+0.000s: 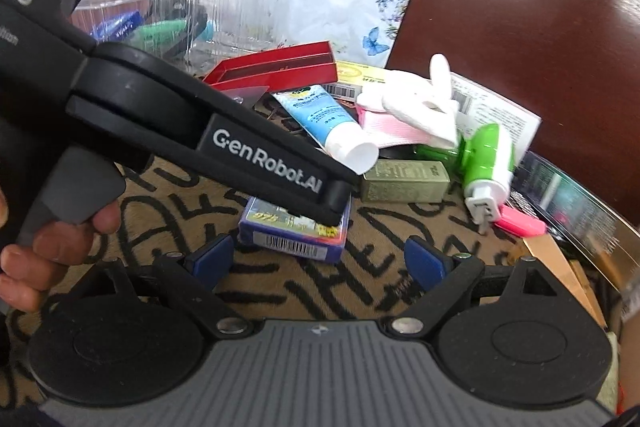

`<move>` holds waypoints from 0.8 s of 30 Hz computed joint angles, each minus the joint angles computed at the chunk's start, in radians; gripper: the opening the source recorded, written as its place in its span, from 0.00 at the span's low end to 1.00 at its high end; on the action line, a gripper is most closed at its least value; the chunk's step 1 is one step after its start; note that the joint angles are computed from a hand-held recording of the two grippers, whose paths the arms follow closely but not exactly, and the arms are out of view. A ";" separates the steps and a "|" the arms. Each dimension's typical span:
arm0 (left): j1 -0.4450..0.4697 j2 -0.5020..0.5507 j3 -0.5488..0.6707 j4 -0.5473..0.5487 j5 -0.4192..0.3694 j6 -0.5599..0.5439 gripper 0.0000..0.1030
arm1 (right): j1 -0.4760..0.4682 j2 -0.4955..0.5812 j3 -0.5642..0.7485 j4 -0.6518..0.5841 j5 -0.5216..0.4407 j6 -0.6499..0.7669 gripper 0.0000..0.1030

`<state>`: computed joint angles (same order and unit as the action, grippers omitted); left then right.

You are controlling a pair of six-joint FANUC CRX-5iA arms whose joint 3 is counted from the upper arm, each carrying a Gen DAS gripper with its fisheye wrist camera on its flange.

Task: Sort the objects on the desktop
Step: 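Close both grippers on the blue tiger-print card box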

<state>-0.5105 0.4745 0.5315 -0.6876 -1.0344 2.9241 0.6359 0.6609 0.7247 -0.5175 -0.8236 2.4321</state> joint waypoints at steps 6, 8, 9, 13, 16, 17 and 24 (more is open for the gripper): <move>-0.009 -0.002 -0.012 -0.020 0.032 -0.019 0.60 | -0.020 0.035 0.070 -0.071 -0.097 0.002 0.59; -0.012 -0.005 -0.015 -0.011 0.036 -0.024 0.56 | -0.021 0.021 0.050 -0.065 -0.095 -0.011 0.59; -0.013 -0.008 -0.019 -0.002 0.043 -0.025 0.55 | -0.025 0.014 0.044 -0.064 -0.104 -0.024 0.59; -0.043 0.002 -0.002 0.024 0.038 -0.053 0.54 | -0.047 -0.042 -0.026 -0.063 -0.124 -0.028 0.59; -0.086 0.034 0.049 0.029 0.001 -0.077 0.54 | -0.065 -0.106 -0.113 -0.052 -0.123 -0.014 0.59; -0.100 0.042 0.063 0.030 -0.006 -0.083 0.54 | -0.074 -0.127 -0.142 -0.055 -0.124 -0.003 0.59; -0.175 0.092 0.133 0.065 -0.006 -0.095 0.54 | -0.150 -0.265 -0.325 -0.084 -0.107 0.044 0.59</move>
<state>-0.6856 0.5668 0.6647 -0.6229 -1.0401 2.8294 0.4862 0.3961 0.3993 -0.6016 -0.9311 2.4762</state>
